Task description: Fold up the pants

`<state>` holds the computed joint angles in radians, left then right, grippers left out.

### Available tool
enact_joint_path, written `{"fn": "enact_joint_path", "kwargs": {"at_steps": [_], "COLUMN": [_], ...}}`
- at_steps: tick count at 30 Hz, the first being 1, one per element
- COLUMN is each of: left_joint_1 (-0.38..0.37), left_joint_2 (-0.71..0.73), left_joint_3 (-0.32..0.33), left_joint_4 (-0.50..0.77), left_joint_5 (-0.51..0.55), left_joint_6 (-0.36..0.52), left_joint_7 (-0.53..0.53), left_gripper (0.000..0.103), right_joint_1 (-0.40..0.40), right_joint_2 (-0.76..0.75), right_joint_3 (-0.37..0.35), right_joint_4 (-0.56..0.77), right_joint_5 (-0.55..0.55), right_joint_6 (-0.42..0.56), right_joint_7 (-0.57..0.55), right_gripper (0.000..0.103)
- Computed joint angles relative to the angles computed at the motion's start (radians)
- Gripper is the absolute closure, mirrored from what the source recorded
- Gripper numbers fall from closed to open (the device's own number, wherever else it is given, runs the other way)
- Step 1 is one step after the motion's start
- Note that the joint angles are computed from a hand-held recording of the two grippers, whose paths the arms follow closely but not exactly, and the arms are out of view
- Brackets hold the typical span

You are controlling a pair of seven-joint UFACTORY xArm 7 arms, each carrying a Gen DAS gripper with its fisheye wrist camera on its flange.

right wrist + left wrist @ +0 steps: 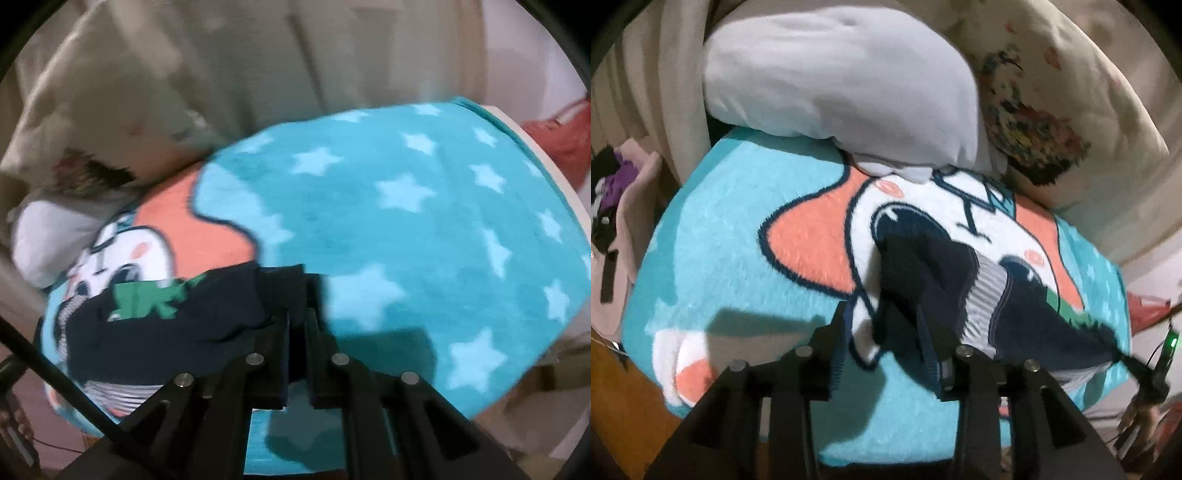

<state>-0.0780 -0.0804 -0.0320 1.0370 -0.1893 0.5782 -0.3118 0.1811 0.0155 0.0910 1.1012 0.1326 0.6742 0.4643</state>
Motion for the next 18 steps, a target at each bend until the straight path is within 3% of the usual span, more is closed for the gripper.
{"fn": "enact_joint_path", "kwargs": {"at_steps": [4,7,11,12,13,14,16,18], "left_joint_1": [0.004,0.013,0.006,0.006,0.007,-0.006,-0.027,-0.023], "left_joint_2": [0.074,0.164,0.281,0.309,0.325,0.340,0.320,0.279], "left_joint_3": [0.005,0.001,-0.013,-0.022,-0.029,-0.029,-0.026,-0.031], "left_joint_4": [0.064,0.155,0.291,0.327,0.352,0.386,0.382,0.368], "left_joint_5": [-0.044,-0.085,-0.020,-0.020,-0.023,0.011,0.065,0.054], "left_joint_6": [-0.007,0.023,0.095,0.132,0.162,0.220,0.239,0.285], "left_joint_7": [0.009,0.020,0.025,0.041,0.056,0.048,0.030,0.052], "left_gripper": [0.048,0.043,0.041,0.048,0.081,0.088,0.092,0.094], "right_joint_1": [-0.004,0.001,-0.002,-0.003,-0.005,-0.005,-0.006,-0.006], "right_joint_2": [0.005,0.012,0.019,0.020,0.021,0.022,0.023,0.021], "right_joint_3": [-0.002,0.001,-0.001,-0.002,-0.003,-0.003,-0.003,-0.003], "right_joint_4": [-0.005,-0.006,-0.006,-0.004,-0.003,0.000,0.007,0.009], "right_joint_5": [0.012,-0.001,0.022,0.028,0.032,0.032,0.028,0.027], "right_joint_6": [0.036,0.049,0.043,0.042,0.042,0.044,0.049,0.053], "right_joint_7": [-0.011,-0.014,-0.017,-0.017,-0.018,-0.015,-0.012,-0.011], "right_gripper": [0.099,0.099,0.098,0.098,0.098,0.098,0.098,0.098]}}
